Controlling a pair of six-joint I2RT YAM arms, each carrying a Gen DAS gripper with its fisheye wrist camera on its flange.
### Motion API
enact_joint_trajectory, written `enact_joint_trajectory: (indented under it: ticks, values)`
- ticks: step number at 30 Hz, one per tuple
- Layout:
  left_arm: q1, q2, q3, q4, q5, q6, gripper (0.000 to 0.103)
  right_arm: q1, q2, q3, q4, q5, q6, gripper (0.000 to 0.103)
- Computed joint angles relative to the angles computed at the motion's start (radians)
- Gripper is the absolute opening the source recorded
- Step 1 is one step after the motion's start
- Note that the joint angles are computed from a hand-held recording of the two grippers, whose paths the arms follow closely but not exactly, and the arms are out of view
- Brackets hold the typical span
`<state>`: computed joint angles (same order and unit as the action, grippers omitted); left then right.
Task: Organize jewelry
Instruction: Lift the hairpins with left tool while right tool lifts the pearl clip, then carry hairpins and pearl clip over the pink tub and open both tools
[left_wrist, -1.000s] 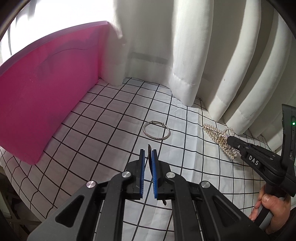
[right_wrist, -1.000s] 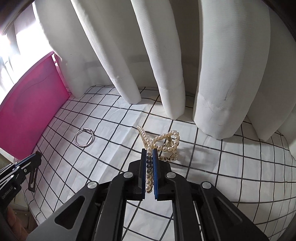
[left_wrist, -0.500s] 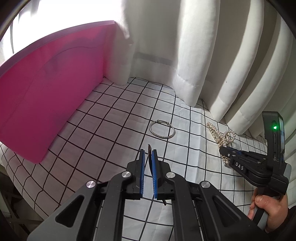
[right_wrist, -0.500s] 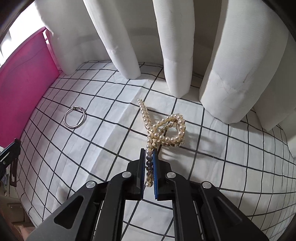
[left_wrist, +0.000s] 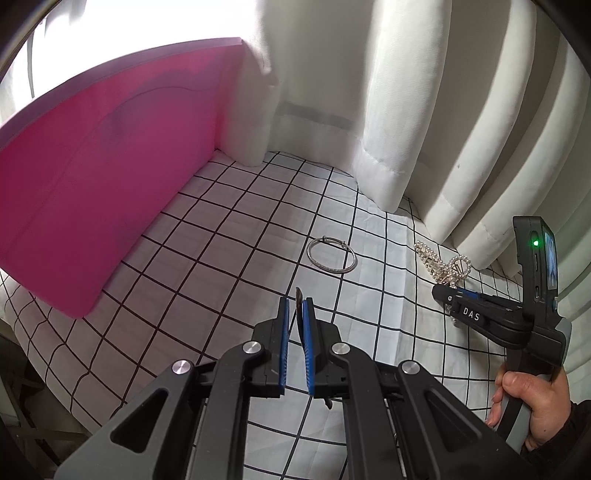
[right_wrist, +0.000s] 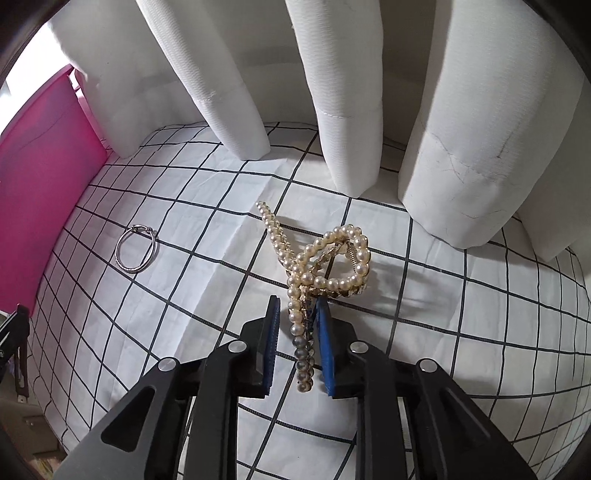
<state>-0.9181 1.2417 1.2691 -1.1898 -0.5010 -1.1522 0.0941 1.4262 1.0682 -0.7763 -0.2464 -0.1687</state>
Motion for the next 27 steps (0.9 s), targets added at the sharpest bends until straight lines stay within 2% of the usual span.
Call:
enact_joint_trajectory:
  ticks: [2, 7, 27]
  values:
    - [-0.004, 0.0, 0.006, -0.005, -0.005, -0.001, 0.008, -0.021, -0.005, -0.002, -0.004, -0.041, -0.004, 0.011]
    - [-0.005, 0.004, 0.021, -0.015, -0.013, -0.002, 0.008, -0.017, -0.071, -0.033, 0.008, -0.043, -0.021, 0.007]
    - [-0.011, -0.011, 0.129, -0.074, -0.061, 0.056, 0.008, -0.063, -0.188, 0.068, -0.165, -0.136, -0.035, 0.007]
